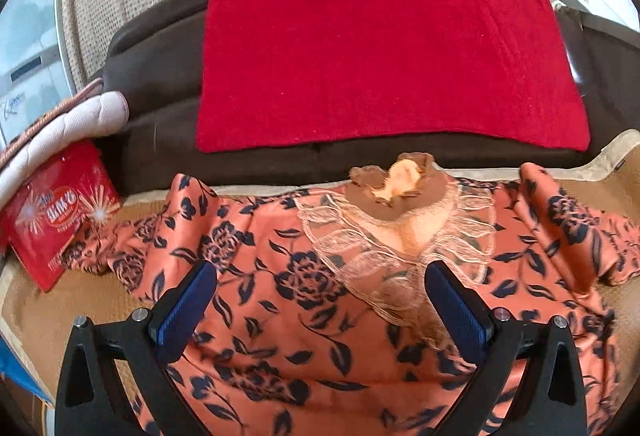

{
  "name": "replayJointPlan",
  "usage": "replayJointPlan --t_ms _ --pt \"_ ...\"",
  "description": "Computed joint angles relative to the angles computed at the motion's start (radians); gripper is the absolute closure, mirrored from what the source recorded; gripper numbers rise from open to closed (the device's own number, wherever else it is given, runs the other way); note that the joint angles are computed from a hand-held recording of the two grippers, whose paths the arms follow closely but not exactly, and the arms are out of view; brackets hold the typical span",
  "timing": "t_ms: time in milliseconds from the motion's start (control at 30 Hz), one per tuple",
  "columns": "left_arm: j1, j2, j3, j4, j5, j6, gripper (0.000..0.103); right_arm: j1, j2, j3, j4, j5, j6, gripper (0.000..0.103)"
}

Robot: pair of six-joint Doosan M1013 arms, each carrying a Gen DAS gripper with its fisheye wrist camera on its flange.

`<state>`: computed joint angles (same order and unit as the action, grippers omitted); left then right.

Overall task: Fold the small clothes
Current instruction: 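Grasp the blouse sleeve with the right gripper and lift it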

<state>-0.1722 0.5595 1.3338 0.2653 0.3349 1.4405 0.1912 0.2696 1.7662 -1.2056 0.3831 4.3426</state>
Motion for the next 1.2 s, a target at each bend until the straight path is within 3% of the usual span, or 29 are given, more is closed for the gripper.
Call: replayJointPlan --t_ms 67,167,267,367,500,567,633,767,867,933,1067,1133,1200 --pt "0.004 0.01 -0.011 0.05 -0.001 -0.062 0.0 -0.009 0.0 -0.004 0.103 0.029 -0.086 0.036" --pt "0.014 0.023 -0.042 -0.081 0.048 0.03 0.0 -0.025 0.011 -0.028 0.238 0.095 -0.228 0.036" --pt "0.015 0.026 -0.046 -0.083 0.052 0.03 0.0 -0.04 0.035 -0.074 0.39 0.201 -0.377 0.038" --pt "0.014 0.027 -0.04 -0.038 0.039 0.0 0.0 -0.044 0.067 -0.137 0.448 0.352 -0.497 0.046" --pt "0.014 0.036 -0.054 -0.024 0.059 -0.028 0.0 -0.051 0.115 -0.217 0.515 0.458 -0.673 0.063" --pt "0.013 0.04 -0.06 -0.028 0.067 -0.027 0.0 -0.059 0.128 -0.234 0.536 0.421 -0.734 0.095" --pt "0.011 0.038 -0.058 -0.01 0.066 -0.043 0.0 -0.058 0.138 -0.251 0.532 0.425 -0.758 0.095" --pt "0.01 0.023 -0.037 0.052 0.031 -0.099 0.0 -0.034 0.135 -0.277 0.428 0.361 -0.71 0.096" --pt "0.014 0.013 -0.028 0.108 0.02 -0.172 0.0 -0.002 0.128 -0.309 0.283 0.286 -0.651 0.096" --pt "0.022 0.007 -0.025 0.101 0.019 -0.176 0.0 0.024 0.134 -0.335 0.153 0.191 -0.578 0.096" --pt "0.044 -0.005 -0.013 0.099 0.02 -0.191 0.0 0.093 0.187 -0.439 0.044 0.146 -0.588 0.096" --pt "0.059 -0.008 -0.012 0.077 0.021 -0.181 0.0 0.116 0.226 -0.498 0.008 0.084 -0.6 0.096" --pt "0.072 -0.008 -0.014 0.095 0.026 -0.205 0.0 0.14 0.267 -0.566 0.051 0.019 -0.669 0.096"
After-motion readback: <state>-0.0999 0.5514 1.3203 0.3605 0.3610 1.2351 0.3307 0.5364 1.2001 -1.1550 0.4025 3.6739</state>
